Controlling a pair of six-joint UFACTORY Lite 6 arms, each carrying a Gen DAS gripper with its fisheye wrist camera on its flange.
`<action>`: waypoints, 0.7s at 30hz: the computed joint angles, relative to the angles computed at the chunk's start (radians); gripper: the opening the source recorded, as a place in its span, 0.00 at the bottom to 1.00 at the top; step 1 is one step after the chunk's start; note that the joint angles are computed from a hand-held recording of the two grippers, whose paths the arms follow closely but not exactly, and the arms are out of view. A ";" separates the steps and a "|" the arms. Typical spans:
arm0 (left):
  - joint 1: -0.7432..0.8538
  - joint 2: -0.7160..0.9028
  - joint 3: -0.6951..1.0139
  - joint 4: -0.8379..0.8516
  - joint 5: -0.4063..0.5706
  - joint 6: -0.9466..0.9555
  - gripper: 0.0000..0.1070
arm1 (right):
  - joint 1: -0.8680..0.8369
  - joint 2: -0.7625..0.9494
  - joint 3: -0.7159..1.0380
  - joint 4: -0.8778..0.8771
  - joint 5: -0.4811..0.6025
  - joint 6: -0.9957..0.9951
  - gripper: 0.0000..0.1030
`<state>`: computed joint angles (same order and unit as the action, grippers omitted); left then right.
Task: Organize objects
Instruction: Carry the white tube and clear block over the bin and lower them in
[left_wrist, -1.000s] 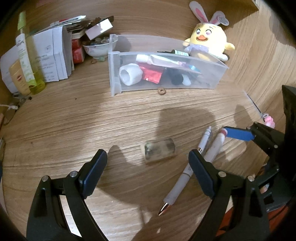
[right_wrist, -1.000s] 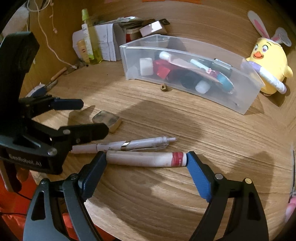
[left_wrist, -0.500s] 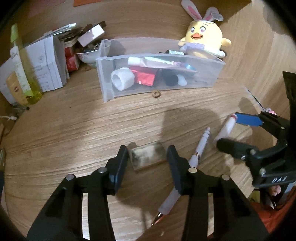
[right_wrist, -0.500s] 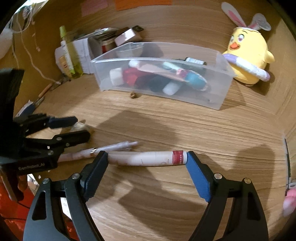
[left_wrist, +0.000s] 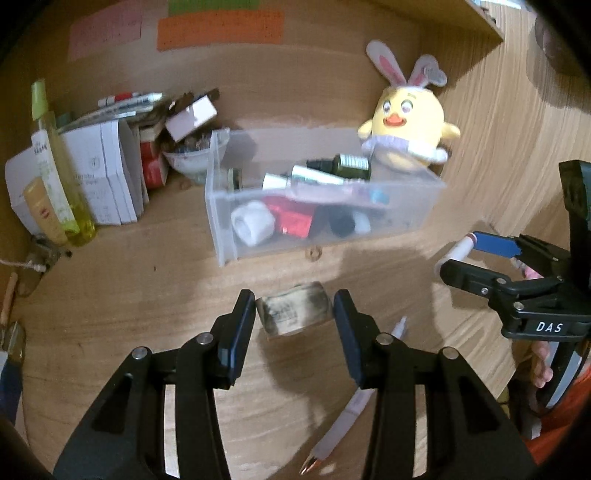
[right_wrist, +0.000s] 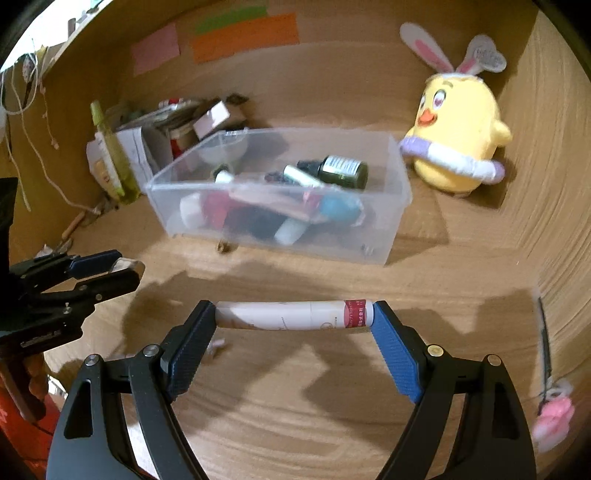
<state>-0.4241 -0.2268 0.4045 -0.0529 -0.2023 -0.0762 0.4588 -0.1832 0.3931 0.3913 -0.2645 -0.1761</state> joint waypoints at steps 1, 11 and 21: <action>0.000 -0.001 0.008 -0.002 0.001 0.000 0.41 | -0.006 -0.008 0.002 0.000 0.004 -0.006 0.80; 0.005 0.012 0.109 -0.027 -0.003 0.018 0.41 | -0.081 -0.026 0.085 -0.095 0.032 0.033 0.80; 0.045 0.083 0.245 0.064 0.011 -0.064 0.41 | -0.123 0.030 0.194 -0.239 0.030 0.133 0.80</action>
<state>-0.3791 -0.1439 0.6499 0.0106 -0.1917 -0.1398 0.3363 -0.1531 0.5868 0.1525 -0.2346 -0.0430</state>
